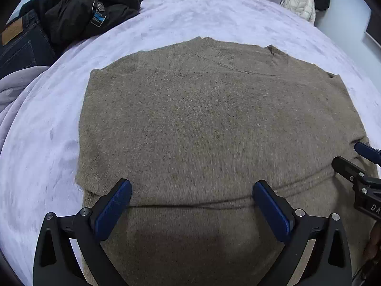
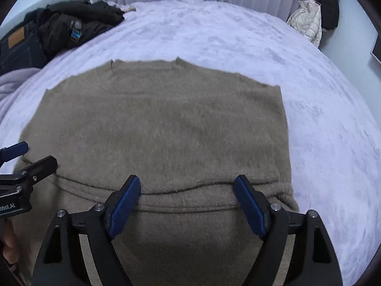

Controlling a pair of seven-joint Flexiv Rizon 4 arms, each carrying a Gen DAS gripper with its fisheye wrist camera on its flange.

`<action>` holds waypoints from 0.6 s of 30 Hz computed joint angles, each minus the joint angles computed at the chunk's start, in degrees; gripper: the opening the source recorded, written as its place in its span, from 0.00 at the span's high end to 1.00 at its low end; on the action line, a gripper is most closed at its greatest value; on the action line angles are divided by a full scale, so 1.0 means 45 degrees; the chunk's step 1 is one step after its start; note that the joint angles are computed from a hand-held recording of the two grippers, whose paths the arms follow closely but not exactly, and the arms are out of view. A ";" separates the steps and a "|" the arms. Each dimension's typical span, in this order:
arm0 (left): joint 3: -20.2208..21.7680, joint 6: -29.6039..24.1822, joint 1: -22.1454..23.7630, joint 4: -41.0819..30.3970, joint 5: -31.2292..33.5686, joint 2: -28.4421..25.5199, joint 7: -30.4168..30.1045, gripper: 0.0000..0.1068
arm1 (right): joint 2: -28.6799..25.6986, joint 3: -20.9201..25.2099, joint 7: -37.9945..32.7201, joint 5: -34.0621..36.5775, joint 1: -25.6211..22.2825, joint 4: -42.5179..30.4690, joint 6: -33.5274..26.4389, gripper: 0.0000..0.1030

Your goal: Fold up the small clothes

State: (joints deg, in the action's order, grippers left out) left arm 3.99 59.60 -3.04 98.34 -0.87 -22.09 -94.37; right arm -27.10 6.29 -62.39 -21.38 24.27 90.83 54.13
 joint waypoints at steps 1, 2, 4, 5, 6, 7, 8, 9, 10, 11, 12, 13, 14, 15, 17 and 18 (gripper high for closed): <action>0.0104 0.0019 -0.0022 0.0392 0.0128 0.0298 0.0001 0.04 | 0.0252 0.0049 -0.0061 0.0114 -0.0194 0.0534 0.0573 0.19; 0.0206 -0.0190 -0.0008 0.0714 0.0173 0.0520 -0.0101 0.04 | 0.0545 0.0056 -0.0164 0.0142 -0.0364 0.1051 0.0942 0.18; -0.0372 0.1084 0.0734 0.2487 -0.1276 0.1258 0.0891 0.04 | 0.1241 0.0043 -0.0286 0.0178 -0.0756 0.2237 0.1364 0.17; -0.0480 0.1679 0.0846 0.3232 -0.1669 0.1648 0.1240 0.04 | 0.1452 0.0442 -0.0819 0.0906 -0.1219 0.2576 0.1897 0.17; -0.0377 0.1774 0.0778 0.3605 -0.1616 0.1972 0.1293 0.04 | 0.1756 0.0843 -0.1398 0.1687 -0.1649 0.2912 0.2168 0.17; -0.0242 0.1787 0.0661 0.3981 -0.1413 0.2352 0.1271 0.04 | 0.2115 0.1118 -0.1950 0.2220 -0.1920 0.3203 0.2143 0.17; -0.0032 0.1729 0.0446 0.4232 -0.0895 0.2705 0.0937 0.04 | 0.2476 0.1094 -0.2139 0.2196 -0.1893 0.3511 0.1979 0.17; 0.0191 0.1416 0.0198 0.4233 -0.0065 0.3037 0.0410 0.04 | 0.2846 0.0859 -0.1926 0.1662 -0.1659 0.3868 0.1691 0.17; 0.0182 0.1234 0.0136 0.4072 0.0342 0.3118 0.0229 0.04 | 0.3099 0.0732 -0.1762 0.1264 -0.1492 0.4045 0.1300 0.16; -0.0002 0.1289 0.0164 0.4028 0.0193 0.3247 0.0529 0.04 | 0.3243 0.0753 -0.1772 0.1232 -0.1430 0.4027 0.0981 0.16; -0.0183 0.1414 0.0220 0.3891 -0.0074 0.3208 0.0849 0.04 | 0.3363 0.0850 -0.1936 0.1478 -0.1453 0.3977 0.0881 0.16; -0.0317 0.1455 0.0170 0.3453 -0.0023 0.3003 0.0853 0.04 | 0.3355 0.0894 -0.1986 0.1654 -0.1420 0.3786 0.0866 0.16; -0.0360 0.1406 0.0098 0.2917 0.0218 0.2666 0.0730 0.04 | 0.3244 0.0857 -0.1884 0.1640 -0.1334 0.3563 0.0950 0.16; -0.0426 0.1167 0.0071 0.2397 0.0238 0.2275 0.0744 0.04 | 0.3129 0.0778 -0.1613 0.1428 -0.1179 0.3396 0.1140 0.16; -0.0291 -0.0592 -0.0052 0.0929 0.0325 0.1200 0.0134 0.04 | 0.2330 0.0504 -0.0860 0.0795 -0.0722 0.2575 0.1172 0.14; -0.0499 -0.1630 0.0207 0.0416 0.0394 0.0765 -0.0374 0.04 | 0.1895 0.0484 -0.0727 0.0766 -0.0570 0.2050 0.0658 0.14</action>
